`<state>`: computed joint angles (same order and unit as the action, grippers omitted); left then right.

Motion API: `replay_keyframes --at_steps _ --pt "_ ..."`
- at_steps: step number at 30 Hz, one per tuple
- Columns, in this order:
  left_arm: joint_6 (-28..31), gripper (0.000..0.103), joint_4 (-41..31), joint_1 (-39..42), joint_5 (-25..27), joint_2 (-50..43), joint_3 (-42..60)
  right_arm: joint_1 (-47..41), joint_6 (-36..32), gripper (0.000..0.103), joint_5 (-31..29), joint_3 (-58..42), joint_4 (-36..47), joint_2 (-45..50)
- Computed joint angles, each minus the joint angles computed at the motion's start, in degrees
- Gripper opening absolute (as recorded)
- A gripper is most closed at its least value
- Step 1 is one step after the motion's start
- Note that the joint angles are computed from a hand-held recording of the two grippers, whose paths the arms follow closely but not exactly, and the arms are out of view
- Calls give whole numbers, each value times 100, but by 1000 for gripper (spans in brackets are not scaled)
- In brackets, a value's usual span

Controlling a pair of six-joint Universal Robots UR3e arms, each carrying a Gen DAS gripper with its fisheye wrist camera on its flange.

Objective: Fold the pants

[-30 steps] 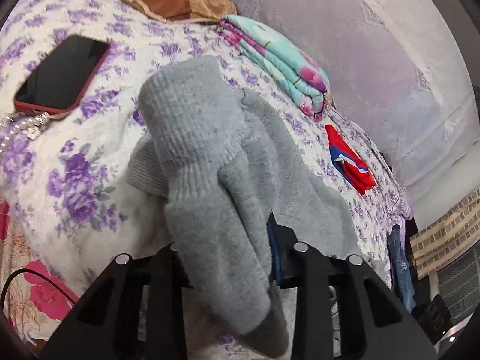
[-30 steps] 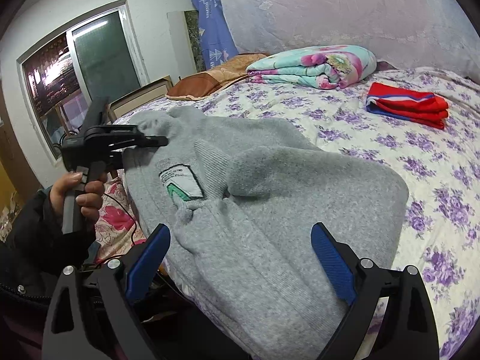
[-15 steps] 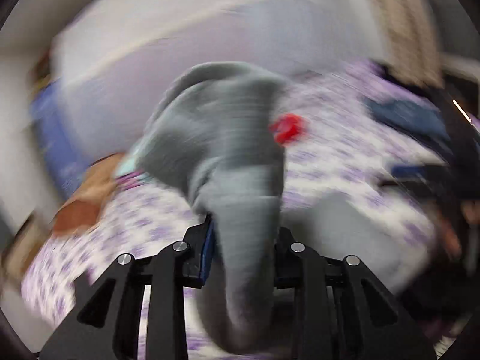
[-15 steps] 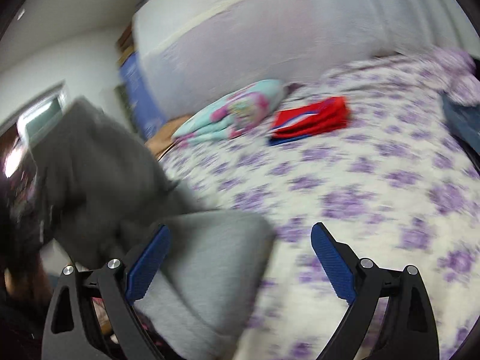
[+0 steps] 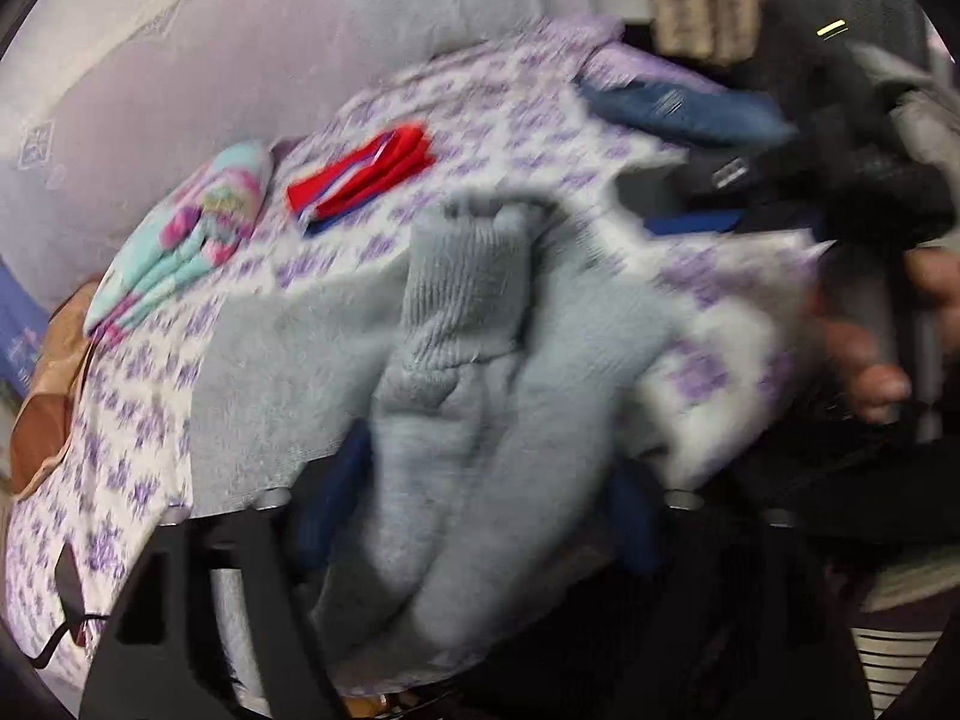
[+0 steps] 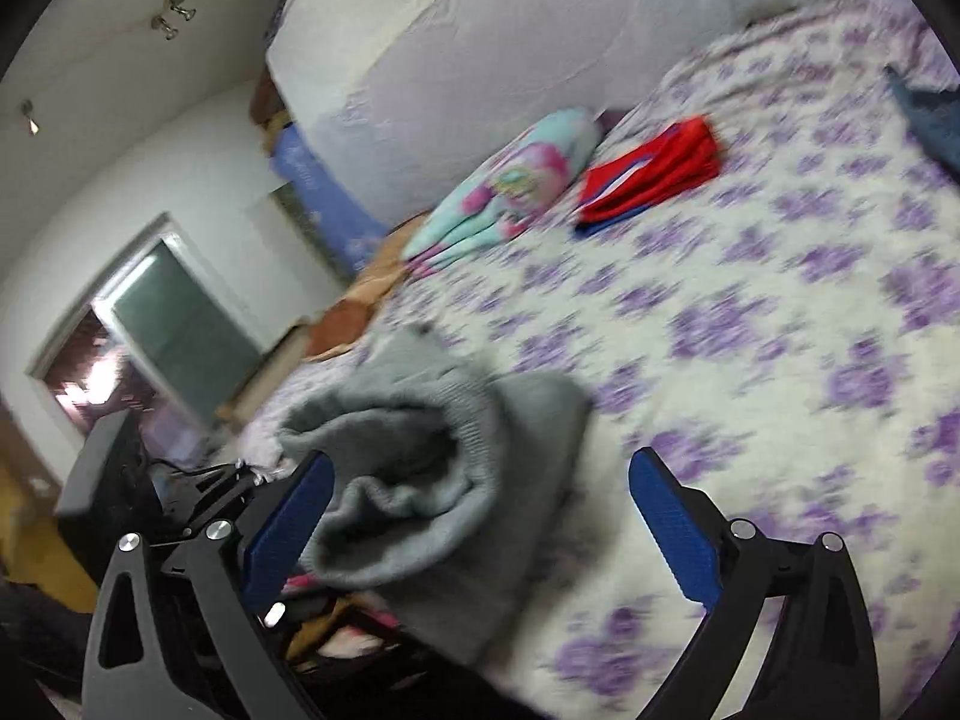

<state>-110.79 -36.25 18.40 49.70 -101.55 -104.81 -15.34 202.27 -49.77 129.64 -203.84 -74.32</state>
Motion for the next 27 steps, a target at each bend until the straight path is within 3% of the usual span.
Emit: replay_keyframes --at_steps 1,3,5,7,8,9,10,14,15,17,18,19,20,22,23,25,27 --pt "401 99 -433 263 -469 339 -169 -15 25 99 206 -104 160 88" --pt "1039 99 -1039 476 -904 777 -401 -81 91 99 623 -286 398 313" --pt "1131 99 -1297 387 -800 637 -196 -163 328 99 1231 -523 525 764" --pt "707 99 -1567 108 -386 13 459 -183 612 95 1731 -846 421 1301" --pt "490 99 -1701 0 -240 -307 793 -139 806 83 1844 -1049 188 1593" --pt "342 99 -1975 -55 -173 -587 1128 -75 855 42 1866 -1232 101 1725" --pt "293 99 -2130 -53 -197 -681 1255 32 758 29 1690 -1387 185 1636" --pt "841 99 -2893 156 -724 -487 1327 290 -17 24 1525 -1649 232 1023" --pt "1059 99 -3295 155 -750 -533 1491 332 -258 27 1386 -1660 467 869" --pt "1046 99 -3693 16 -610 -884 1881 411 -372 52 552 -1625 1339 684" --pt "664 99 -3617 -192 -353 -1322 2205 388 -225 70 100 -1612 1760 660" --pt "579 98 -3626 -272 -296 -1520 2349 384 -90 76 -203 -1601 2080 671" --pt "434 98 -3403 -311 -306 -1609 2318 270 104 76 -163 -1428 2071 821" --pt "703 98 -3657 -244 -480 -1448 2260 36 323 79 207 -914 1293 887" --pt "902 98 -4035 -176 -559 -1392 2380 -1 267 83 192 -687 1187 664" --pt "1243 98 -4794 -17 -701 -1322 2724 -197 387 100 557 -266 672 326" --pt "1681 98 -5523 323 -1030 -1105 2961 -304 527 100 829 -75 377 99"
